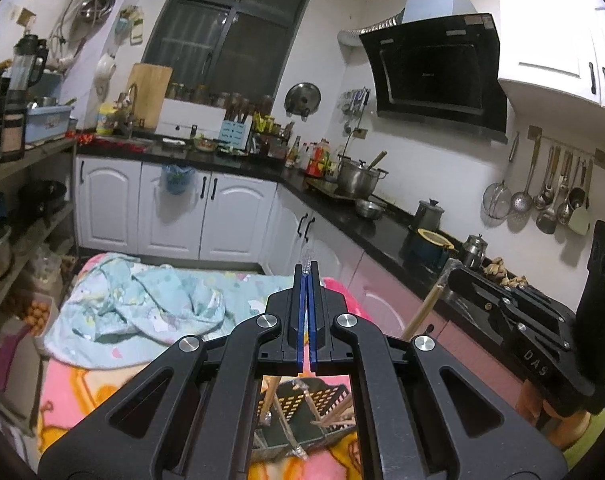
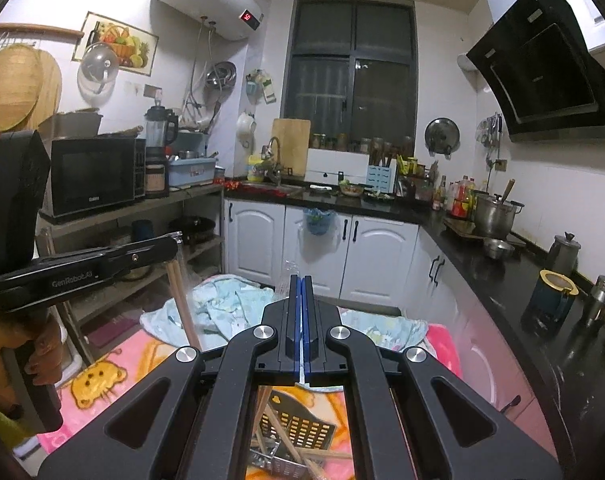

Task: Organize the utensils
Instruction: 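Lower the held chopsticks into the caddy with both tools, then open both tools to release the chopsticks into the caddy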

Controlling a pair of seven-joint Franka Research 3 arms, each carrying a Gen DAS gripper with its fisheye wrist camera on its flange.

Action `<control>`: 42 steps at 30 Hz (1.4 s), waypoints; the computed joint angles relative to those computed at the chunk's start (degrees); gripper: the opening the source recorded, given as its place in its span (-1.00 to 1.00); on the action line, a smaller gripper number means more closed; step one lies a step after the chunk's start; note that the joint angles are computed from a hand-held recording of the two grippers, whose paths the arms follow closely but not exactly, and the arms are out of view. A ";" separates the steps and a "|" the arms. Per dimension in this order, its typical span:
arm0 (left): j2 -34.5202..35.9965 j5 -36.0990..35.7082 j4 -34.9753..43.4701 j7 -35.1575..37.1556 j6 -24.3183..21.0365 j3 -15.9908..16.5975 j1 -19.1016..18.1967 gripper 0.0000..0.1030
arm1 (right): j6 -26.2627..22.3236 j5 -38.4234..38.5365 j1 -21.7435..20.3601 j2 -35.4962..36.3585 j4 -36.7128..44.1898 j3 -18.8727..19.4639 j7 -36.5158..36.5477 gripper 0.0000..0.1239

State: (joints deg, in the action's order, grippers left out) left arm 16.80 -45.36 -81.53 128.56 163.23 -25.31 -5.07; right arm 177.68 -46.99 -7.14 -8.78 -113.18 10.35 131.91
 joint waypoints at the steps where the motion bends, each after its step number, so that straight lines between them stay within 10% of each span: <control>1: 0.16 0.03 -0.12 0.07 0.01 -0.04 -0.06 -1.00 | 0.14 0.16 0.17 0.31 -0.09 -0.08 -0.31 -0.99; 28: 3.42 2.10 -3.61 -1.94 -0.16 -1.05 0.81 -0.98 | -5.70 -3.15 11.63 7.29 0.06 -9.35 1.30 -0.83; 42: -0.79 -2.11 -9.99 1.07 4.97 -2.82 3.88 0.49 | -2.38 -3.85 7.22 1.87 -6.35 -6.97 4.26 -0.37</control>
State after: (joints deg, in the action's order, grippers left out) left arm 16.01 -47.47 -91.51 129.64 168.20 -28.14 -1.20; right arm 175.30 -50.84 0.09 -6.91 -119.53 3.38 136.17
